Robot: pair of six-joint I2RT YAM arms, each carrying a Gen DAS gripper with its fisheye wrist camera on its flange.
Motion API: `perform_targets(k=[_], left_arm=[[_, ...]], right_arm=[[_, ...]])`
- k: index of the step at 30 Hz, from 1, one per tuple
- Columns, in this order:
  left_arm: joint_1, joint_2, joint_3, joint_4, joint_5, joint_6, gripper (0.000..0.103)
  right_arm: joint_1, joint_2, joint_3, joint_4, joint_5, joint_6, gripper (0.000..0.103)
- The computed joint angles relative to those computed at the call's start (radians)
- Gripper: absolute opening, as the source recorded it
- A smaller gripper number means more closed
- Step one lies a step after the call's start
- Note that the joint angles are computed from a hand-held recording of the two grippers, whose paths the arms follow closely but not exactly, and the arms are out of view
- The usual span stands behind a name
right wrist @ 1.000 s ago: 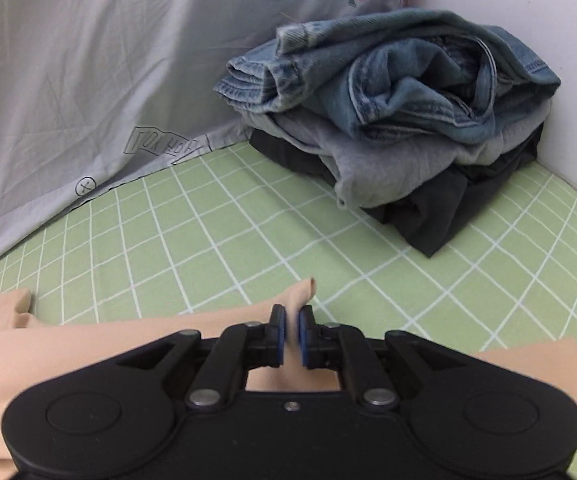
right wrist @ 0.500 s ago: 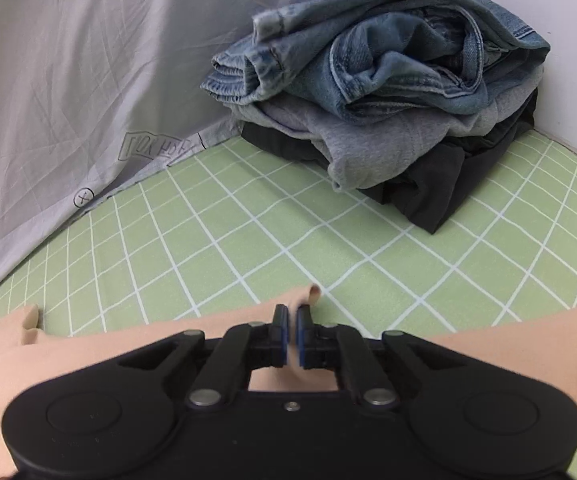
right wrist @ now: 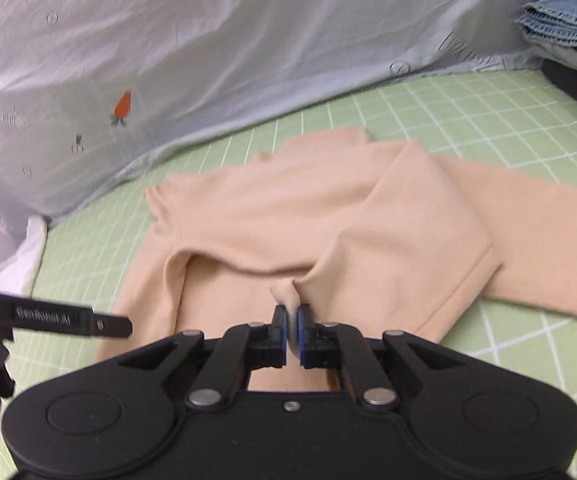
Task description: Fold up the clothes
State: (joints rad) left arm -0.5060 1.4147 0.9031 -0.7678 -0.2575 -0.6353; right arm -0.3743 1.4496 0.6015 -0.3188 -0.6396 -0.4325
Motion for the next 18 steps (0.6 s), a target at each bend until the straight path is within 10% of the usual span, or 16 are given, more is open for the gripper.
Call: perform_targets(k=[4, 9, 18], left_arm=[[-0.02, 0.005, 0.005, -0.004, 0.0, -0.002, 0.085], [-0.048, 0.038, 0.028, 0.013, 0.012, 0.004, 0.085], [-0.152, 0.142, 0.11, 0.122, 0.071, 0.092, 0.085]], right_arm=[[-0.039, -0.063, -0.016, -0.042, -0.018, -0.039, 0.027], [-0.146, -0.121, -0.055, 0.136, 0.038, 0.027, 0.093], [-0.281, 0.2, -0.001, 0.534, 0.335, 0.141, 0.102]])
